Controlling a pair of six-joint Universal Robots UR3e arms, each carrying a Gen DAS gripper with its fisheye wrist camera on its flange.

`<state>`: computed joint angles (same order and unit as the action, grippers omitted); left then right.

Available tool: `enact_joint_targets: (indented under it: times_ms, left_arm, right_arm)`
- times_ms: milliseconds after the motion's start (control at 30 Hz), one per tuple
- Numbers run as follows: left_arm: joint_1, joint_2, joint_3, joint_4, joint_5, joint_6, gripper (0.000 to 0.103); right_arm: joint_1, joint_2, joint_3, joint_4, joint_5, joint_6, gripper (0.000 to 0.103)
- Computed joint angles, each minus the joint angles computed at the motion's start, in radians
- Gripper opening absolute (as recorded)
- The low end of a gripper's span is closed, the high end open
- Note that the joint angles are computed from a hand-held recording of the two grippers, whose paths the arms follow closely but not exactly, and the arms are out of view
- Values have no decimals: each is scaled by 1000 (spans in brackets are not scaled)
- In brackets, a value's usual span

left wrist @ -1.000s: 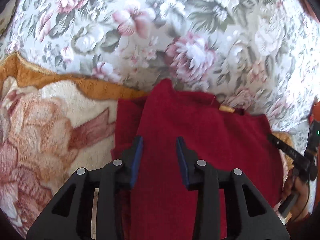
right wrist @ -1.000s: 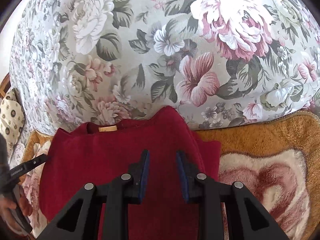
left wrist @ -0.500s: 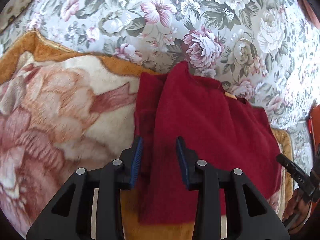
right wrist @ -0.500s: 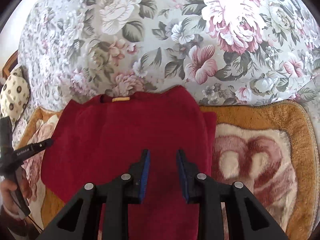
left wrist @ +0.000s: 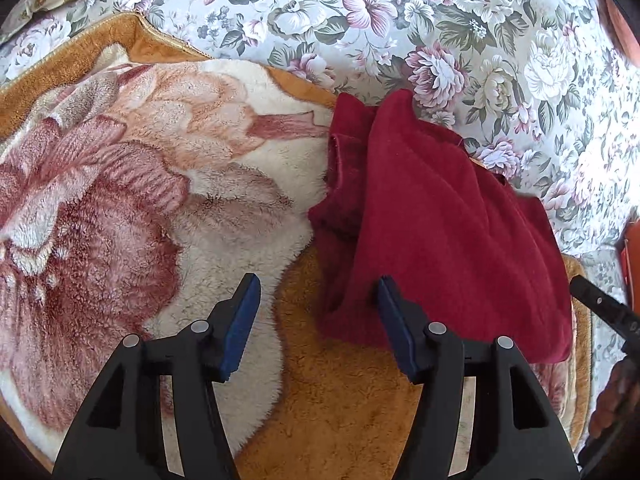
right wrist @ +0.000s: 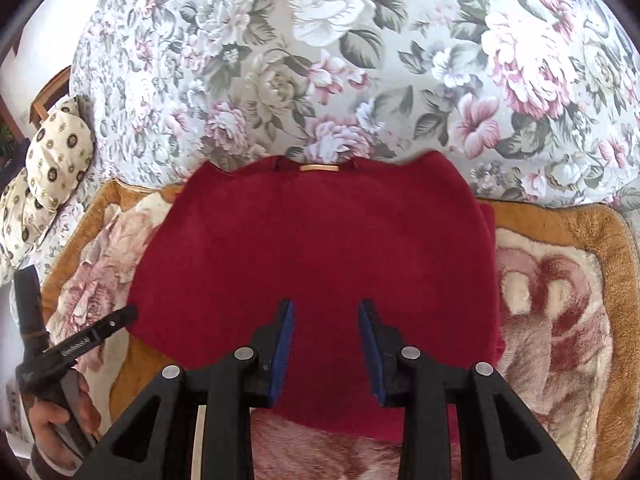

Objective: Fold small clothes

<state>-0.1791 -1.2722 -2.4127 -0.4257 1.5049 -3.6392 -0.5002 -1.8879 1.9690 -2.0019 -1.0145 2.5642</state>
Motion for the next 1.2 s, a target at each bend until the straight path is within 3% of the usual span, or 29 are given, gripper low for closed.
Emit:
enact_joint_targets:
  times_ms: [300, 433, 567, 667, 933, 1200]
  left_arm:
    - [46, -15, -42, 63, -51, 66, 61]
    - [91, -13, -74, 100, -110, 73, 65]
    - [134, -5, -106, 134, -169, 82, 70]
    - [185, 2, -148, 189, -244, 81, 79]
    - [121, -70, -132, 270, -181, 95, 79]
    - [181, -24, -196, 301, -256, 96, 81]
  right_arm:
    - [293, 170, -58, -209, -37, 311, 33]
    - [425, 325, -182, -290, -103, 432, 36]
    - [528, 467, -345, -300, -168, 472, 41]
    - [588, 592, -501, -244, -189, 479, 45]
    - [700, 920, -964, -33, -294, 567, 50]
    - [781, 1217, -1431, 203, -395, 597, 62]
